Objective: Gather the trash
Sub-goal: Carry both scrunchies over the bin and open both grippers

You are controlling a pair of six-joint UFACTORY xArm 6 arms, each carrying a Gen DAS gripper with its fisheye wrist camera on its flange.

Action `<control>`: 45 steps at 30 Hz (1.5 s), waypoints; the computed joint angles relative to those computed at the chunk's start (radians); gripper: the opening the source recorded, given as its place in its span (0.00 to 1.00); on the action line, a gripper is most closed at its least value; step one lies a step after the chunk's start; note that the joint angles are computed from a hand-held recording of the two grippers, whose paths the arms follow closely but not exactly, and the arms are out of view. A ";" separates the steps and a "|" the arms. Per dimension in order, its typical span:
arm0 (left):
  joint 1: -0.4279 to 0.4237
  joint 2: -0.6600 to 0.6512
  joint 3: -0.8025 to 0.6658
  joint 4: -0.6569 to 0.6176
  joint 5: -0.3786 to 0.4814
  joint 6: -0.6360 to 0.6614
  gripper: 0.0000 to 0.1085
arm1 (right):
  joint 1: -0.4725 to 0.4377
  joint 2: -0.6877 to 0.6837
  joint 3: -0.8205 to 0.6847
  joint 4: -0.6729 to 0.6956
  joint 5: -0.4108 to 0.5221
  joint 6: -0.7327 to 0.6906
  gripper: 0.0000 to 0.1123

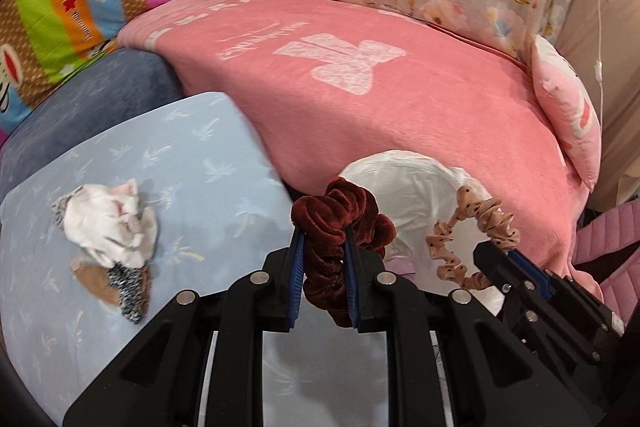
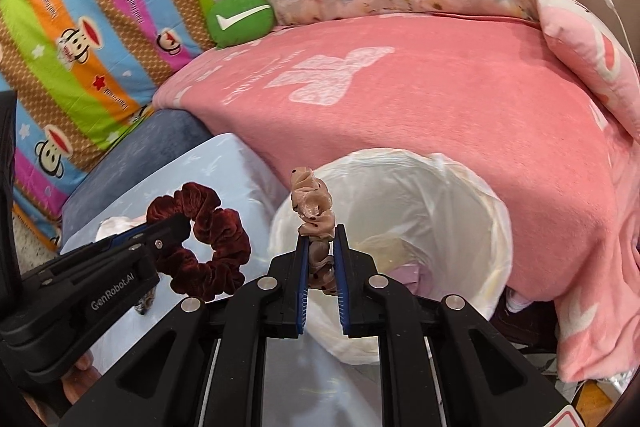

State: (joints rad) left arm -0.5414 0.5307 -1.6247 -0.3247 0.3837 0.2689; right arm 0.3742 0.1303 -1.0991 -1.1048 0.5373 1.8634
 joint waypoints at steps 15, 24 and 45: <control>-0.061 0.081 -0.144 -0.011 0.076 0.024 0.18 | -0.049 -0.070 0.087 -0.025 0.008 0.050 0.14; -0.065 0.100 -0.174 0.007 0.063 -0.039 0.63 | -0.049 -0.085 0.096 -0.035 0.035 0.065 0.27; -0.023 0.066 -0.105 0.017 0.016 -0.081 0.63 | -0.009 -0.030 0.029 -0.007 0.042 0.014 0.31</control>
State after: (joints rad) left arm -0.5641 0.5971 -1.7301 -0.3080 0.4000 0.1875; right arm 0.3654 0.1007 -1.0705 -1.1119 0.5789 1.8770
